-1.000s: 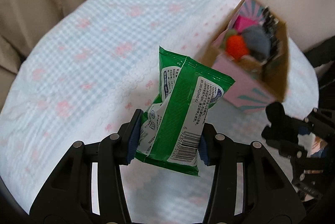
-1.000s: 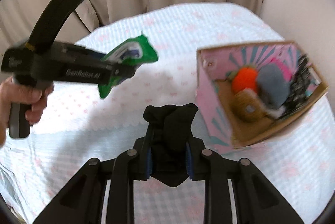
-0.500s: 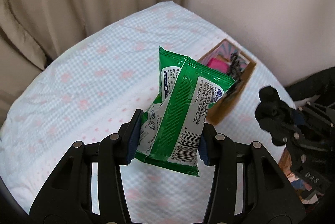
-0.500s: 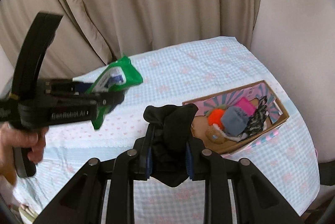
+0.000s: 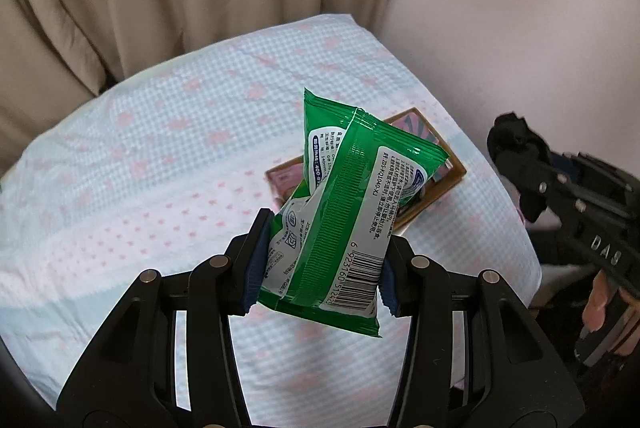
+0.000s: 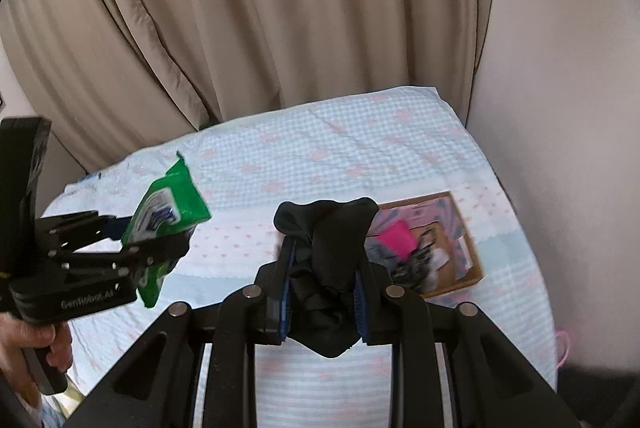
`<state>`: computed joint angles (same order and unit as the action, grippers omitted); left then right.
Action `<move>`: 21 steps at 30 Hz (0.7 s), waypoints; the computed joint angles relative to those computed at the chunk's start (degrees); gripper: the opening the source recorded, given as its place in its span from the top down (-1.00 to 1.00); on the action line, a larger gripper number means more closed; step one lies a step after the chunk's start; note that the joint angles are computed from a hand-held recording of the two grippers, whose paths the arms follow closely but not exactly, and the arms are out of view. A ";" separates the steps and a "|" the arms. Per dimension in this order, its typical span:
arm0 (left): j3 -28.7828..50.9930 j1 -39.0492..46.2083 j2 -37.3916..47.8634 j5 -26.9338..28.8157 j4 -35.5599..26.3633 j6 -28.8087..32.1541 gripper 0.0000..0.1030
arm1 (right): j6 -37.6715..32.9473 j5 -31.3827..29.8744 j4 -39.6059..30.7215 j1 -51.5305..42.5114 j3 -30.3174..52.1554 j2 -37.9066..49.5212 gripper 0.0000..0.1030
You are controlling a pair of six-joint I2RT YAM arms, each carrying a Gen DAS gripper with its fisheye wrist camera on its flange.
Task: Organize soft objects
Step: 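Carry the green packet and black sock over the box with both tools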
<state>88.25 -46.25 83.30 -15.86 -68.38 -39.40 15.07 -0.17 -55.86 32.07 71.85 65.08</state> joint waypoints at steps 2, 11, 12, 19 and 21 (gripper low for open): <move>1.27 -0.52 3.64 -0.45 1.56 -2.54 0.16 | -5.83 -4.95 0.90 -6.26 0.05 1.91 0.55; 4.13 2.22 17.43 1.21 6.54 -12.03 0.16 | -21.10 -17.16 5.36 -20.57 3.51 18.42 0.55; 3.45 3.41 18.67 1.88 7.81 -12.71 0.16 | -21.87 -17.74 5.93 -21.08 4.14 20.54 0.55; 0.07 8.20 26.38 5.85 15.35 -14.42 0.16 | -25.81 -20.40 9.10 -22.58 8.24 34.82 0.55; 0.02 8.90 29.11 7.05 16.92 -14.90 0.16 | -26.39 -20.66 9.44 -22.34 9.41 38.22 0.55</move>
<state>88.26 -37.34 112.41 -8.81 -51.46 -54.30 -11.32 -20.82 -46.42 9.73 81.26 103.29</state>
